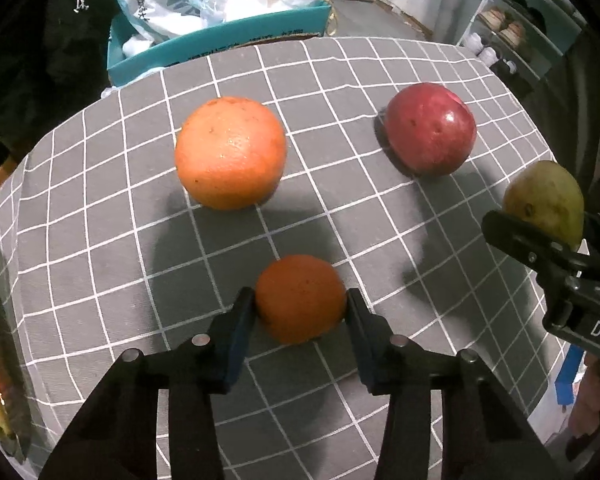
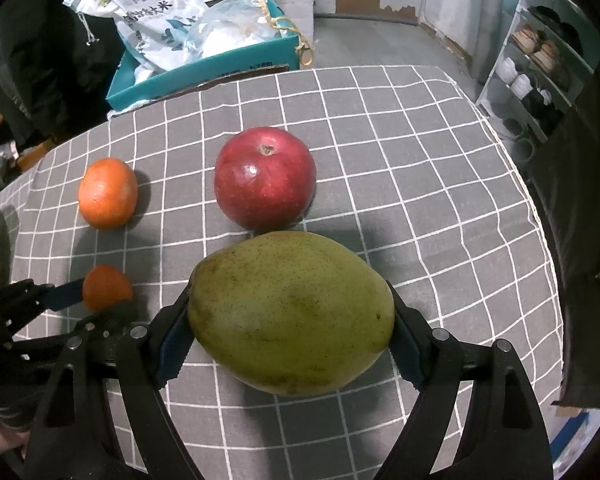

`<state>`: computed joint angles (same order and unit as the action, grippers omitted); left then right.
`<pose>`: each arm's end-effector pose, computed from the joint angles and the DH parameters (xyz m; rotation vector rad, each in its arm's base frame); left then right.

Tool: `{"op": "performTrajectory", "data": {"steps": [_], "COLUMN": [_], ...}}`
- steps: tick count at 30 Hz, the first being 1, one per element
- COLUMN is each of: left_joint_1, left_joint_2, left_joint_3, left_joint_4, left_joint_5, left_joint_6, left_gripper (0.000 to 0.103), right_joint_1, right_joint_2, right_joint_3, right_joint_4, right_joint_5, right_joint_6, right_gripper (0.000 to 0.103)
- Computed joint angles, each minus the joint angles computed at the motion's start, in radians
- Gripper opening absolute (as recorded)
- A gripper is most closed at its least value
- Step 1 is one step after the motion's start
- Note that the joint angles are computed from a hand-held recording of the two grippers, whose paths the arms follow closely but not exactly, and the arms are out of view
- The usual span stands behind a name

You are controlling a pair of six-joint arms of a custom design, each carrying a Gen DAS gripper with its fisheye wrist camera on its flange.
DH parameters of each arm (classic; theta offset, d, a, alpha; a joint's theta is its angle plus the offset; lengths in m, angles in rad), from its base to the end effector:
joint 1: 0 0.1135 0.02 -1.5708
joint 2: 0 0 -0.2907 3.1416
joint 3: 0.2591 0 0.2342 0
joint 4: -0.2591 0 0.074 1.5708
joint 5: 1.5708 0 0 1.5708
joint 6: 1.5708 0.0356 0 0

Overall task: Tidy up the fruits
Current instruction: 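Grasp the orange with the left gripper while the right gripper lifts the pear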

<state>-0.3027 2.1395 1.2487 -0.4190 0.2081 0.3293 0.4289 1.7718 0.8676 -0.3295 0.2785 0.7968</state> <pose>0.3736 -0.1244 0.1150 0.9273 2.7099 -0.2941 0.2778 0.1163 0.1554 0.5588 2.6504 -0.0454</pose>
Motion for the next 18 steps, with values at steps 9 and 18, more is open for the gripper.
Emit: {"op": "performTrajectory", "data": {"steps": [9, 18], "left_joint_1": [0.017, 0.051], "left_joint_2": [-0.071, -0.158], "left_joint_3": [-0.036, -0.04], "left_joint_4": [0.025, 0.027], "left_joint_5": [0.027, 0.04], "left_joint_6": [-0.003, -0.008], "left_gripper": [0.045, 0.045], "right_joint_1": [0.025, 0.058], "right_joint_2": [-0.019, -0.057], "right_joint_3": [0.034, 0.084], "right_joint_4": [-0.036, -0.085], "right_joint_5": [0.037, 0.082], "right_joint_6": [-0.012, -0.019], "right_gripper": [0.083, 0.083]}}
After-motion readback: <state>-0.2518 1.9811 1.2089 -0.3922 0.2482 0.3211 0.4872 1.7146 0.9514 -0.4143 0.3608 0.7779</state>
